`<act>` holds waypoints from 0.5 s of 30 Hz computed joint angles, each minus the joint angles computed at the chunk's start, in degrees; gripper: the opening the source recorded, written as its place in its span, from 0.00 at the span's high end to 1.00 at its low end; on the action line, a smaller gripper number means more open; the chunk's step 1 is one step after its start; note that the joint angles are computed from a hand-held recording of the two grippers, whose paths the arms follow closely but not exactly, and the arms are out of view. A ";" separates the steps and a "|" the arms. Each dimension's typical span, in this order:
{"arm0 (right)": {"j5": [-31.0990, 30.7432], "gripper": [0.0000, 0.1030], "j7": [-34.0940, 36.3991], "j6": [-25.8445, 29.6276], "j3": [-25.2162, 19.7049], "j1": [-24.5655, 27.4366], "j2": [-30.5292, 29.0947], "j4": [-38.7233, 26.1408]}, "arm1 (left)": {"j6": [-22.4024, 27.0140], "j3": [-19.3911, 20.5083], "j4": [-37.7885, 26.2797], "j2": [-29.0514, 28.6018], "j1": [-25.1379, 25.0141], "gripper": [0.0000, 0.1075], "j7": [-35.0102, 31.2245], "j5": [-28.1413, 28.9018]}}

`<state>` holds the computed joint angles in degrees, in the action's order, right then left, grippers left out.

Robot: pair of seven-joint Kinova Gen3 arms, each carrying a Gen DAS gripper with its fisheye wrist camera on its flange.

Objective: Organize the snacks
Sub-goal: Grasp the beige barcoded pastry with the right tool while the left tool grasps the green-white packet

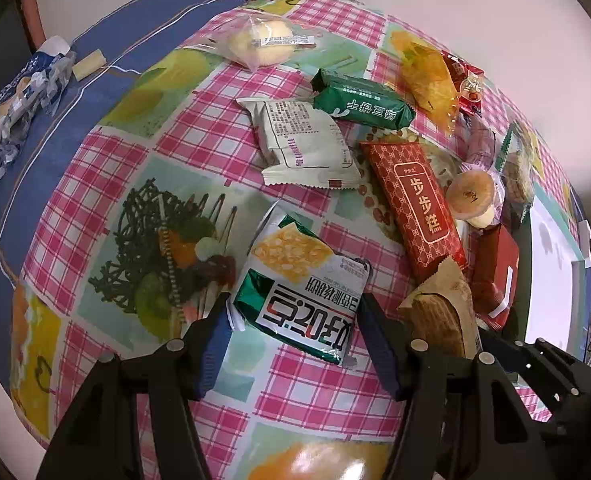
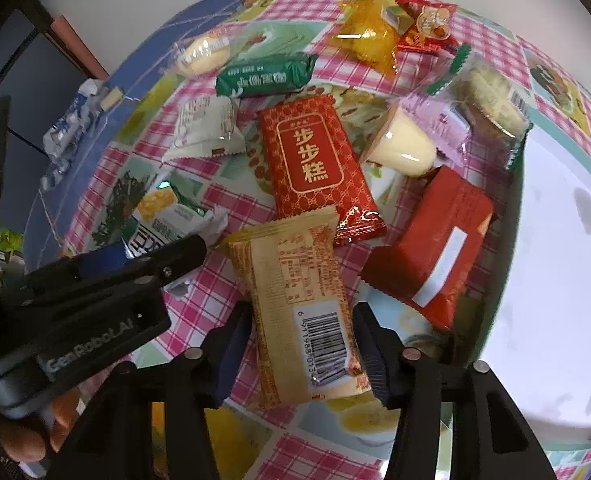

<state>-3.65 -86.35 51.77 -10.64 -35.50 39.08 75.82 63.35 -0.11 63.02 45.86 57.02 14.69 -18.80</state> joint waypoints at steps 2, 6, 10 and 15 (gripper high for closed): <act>1.62 0.53 -0.92 -1.07 0.98 -1.52 -0.28 0.76 | 1.25 0.26 -1.88 0.95 -0.58 0.40 -1.19 0.07; 4.92 0.60 -3.54 -4.11 2.51 -4.17 -1.01 2.72 | 4.22 0.21 -5.30 2.60 -0.67 0.40 -2.92 0.31; 6.74 0.62 -5.69 -5.59 2.78 -5.13 -1.32 3.67 | 5.21 -0.26 -6.69 3.28 -0.37 0.40 -3.20 0.42; 6.18 0.63 -7.57 -5.32 2.29 -3.95 -1.78 3.95 | 5.46 -0.64 -6.96 3.27 0.23 0.42 -2.58 0.29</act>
